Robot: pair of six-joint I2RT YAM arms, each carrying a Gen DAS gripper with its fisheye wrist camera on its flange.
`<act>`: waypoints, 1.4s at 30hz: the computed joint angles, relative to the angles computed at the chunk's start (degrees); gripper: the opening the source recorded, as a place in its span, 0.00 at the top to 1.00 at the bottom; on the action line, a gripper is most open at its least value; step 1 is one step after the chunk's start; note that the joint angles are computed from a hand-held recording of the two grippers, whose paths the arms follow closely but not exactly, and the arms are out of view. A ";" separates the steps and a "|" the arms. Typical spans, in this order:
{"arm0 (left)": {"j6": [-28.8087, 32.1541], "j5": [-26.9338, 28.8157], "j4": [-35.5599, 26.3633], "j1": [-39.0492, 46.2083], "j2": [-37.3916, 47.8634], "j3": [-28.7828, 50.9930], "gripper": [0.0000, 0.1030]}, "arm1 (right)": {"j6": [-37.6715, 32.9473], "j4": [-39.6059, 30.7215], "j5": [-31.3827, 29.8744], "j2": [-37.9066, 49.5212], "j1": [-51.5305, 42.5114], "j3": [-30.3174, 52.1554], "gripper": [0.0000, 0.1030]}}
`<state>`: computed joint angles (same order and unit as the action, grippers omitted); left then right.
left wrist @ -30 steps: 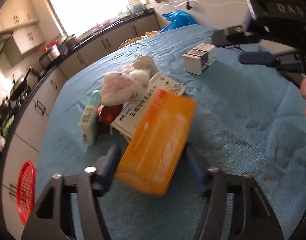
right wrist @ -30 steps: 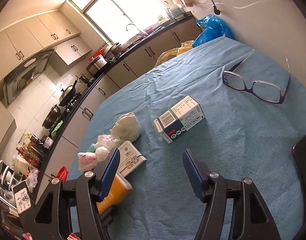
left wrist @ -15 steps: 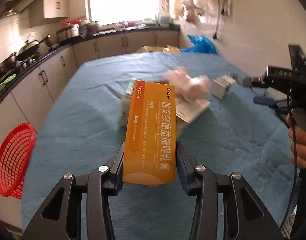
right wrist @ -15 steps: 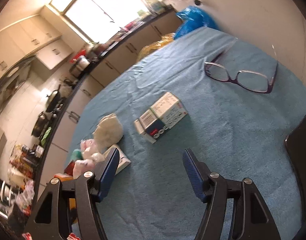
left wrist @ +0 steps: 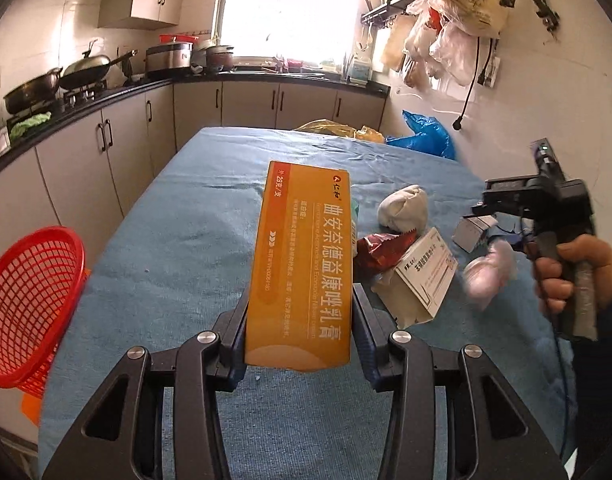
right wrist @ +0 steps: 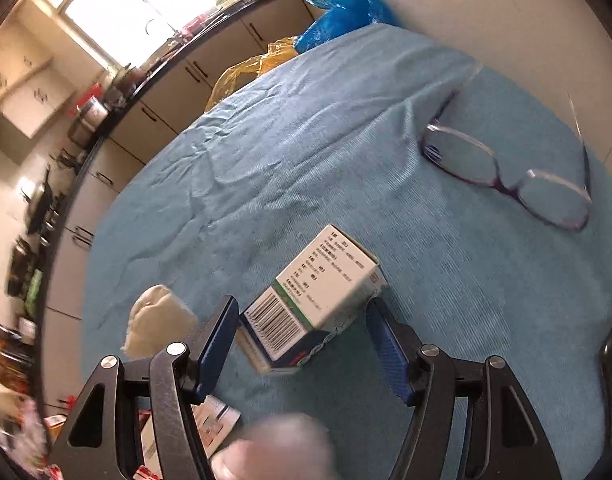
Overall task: Collect trash
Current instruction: 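Grasp the white medicine box with the right tool while the left tool holds the orange box, then lift the white box with the right tool while the left tool holds the orange box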
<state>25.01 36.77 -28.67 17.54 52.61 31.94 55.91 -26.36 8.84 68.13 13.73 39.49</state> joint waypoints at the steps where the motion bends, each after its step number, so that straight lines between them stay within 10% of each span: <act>1: 0.14 0.69 -0.14 0.56 0.42 0.19 0.58 | -1.13 -0.78 1.68 1.07 0.83 1.23 0.34; 6: 0.75 1.92 -0.65 1.72 1.85 0.59 0.58 | -4.39 -2.88 8.93 1.29 5.25 3.20 0.64; 19: 1.10 2.51 -0.10 2.10 2.93 0.78 0.58 | -5.10 -2.29 6.98 1.64 2.63 3.73 0.33; 28: 1.63 3.77 0.08 3.47 1.89 -0.49 0.58 | -4.75 -7.86 10.12 8.97 4.38 7.93 0.64; 42: 1.63 4.85 -1.04 5.87 2.79 0.40 0.58 | -13.33 7.47 25.09 -7.79 26.91 0.58 0.64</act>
